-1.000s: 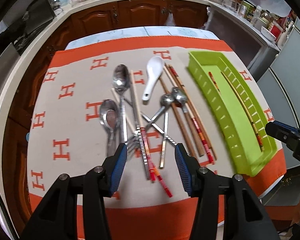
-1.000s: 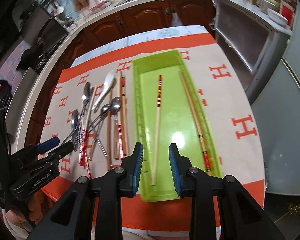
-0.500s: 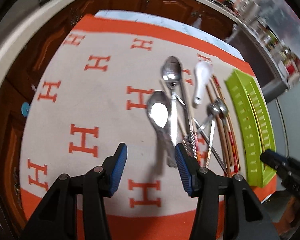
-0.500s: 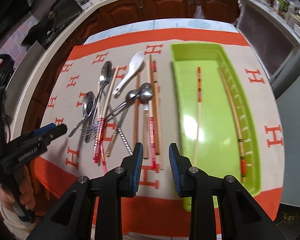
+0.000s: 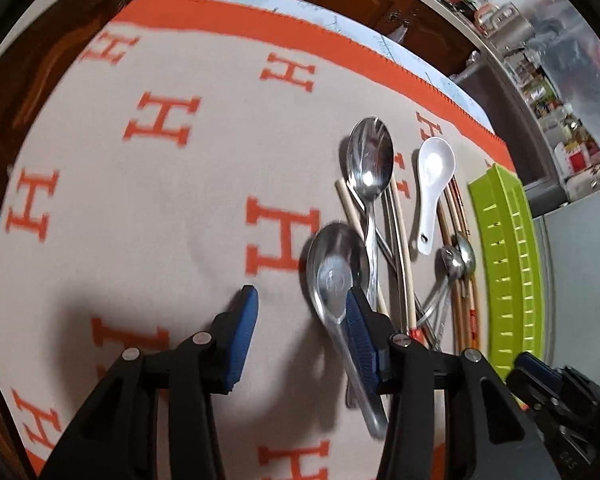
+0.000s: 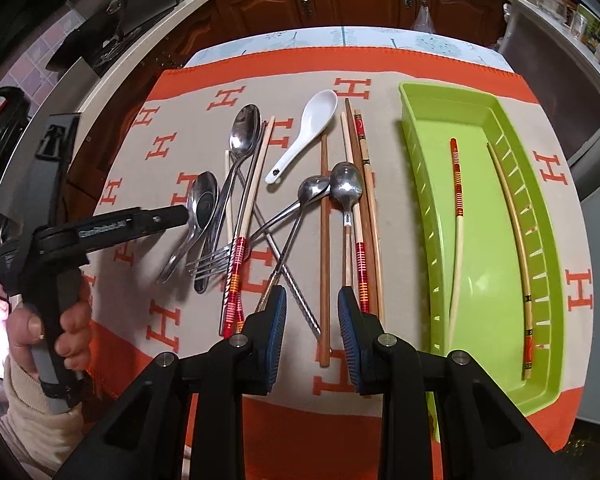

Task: Organize utensils

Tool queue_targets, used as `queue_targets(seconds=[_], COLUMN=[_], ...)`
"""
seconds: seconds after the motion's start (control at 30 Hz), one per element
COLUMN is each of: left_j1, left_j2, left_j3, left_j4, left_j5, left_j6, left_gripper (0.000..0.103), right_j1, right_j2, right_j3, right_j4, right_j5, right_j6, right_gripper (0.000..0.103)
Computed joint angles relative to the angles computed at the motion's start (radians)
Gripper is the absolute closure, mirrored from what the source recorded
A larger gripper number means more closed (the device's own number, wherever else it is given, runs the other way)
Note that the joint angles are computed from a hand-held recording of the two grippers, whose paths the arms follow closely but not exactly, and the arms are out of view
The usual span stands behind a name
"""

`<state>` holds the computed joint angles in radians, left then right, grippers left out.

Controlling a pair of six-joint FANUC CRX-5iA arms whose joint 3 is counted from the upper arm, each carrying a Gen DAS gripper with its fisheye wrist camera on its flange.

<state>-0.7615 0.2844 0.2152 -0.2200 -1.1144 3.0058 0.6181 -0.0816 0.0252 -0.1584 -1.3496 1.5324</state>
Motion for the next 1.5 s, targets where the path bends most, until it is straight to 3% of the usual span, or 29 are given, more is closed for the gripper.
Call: queue_targets(seconds=[0.2,0.23,0.3,0.37,0.57,0.67,0.97,1.13,1.5], left_j1=[-0.021,-0.03,-0.046,-0.053,-0.026,-0.029,-0.047,-0.024,-0.014], left_j2=[0.115,0.128,0.154,0.158,0.035,-0.005,-0.026,-0.059,-0.065], left_j3=[0.172,0.193,0.234,0.24,0.054,0.004,-0.008,-0.08,-0.102], left_j4=[-0.055,-0.071,-0.102,-0.116,-0.073,-0.066,-0.053,-0.009,0.001], left_j5=[-0.161,-0.18,-0.22,-0.223,-0.027,0.014,-0.008,0.056,0.083], left_j6=[-0.131,-0.145,-0.156,-0.153,-0.019,0.017,0.012,0.035,0.043], left_gripper=[0.06,0.063,0.084,0.092,0.103,0.103,0.103,0.103,0.097], right_j1=[-0.009,-0.009,-0.011,-0.011,-0.013,-0.022,-0.051,-0.025,0.019], right_j2=[0.013,0.016,0.017,0.017,0.026,0.042,0.24,0.347,0.417], right_j3=[0.005,0.005,0.003,-0.002,-0.004,0.023,0.241,0.326,0.343], right_j4=[-0.001,-0.001,0.002,0.008,-0.002,-0.046,-0.195,-0.197,-0.158], right_j5=[-0.002,-0.003,0.0,0.003,-0.004,-0.008,-0.061,-0.105,-0.091], right_j6=[-0.025,-0.031,-0.04,-0.051,-0.056,-0.027,0.01,0.002,-0.026], right_gripper=[0.076,0.076,0.076,0.076,0.076,0.076,0.079,0.087,0.094])
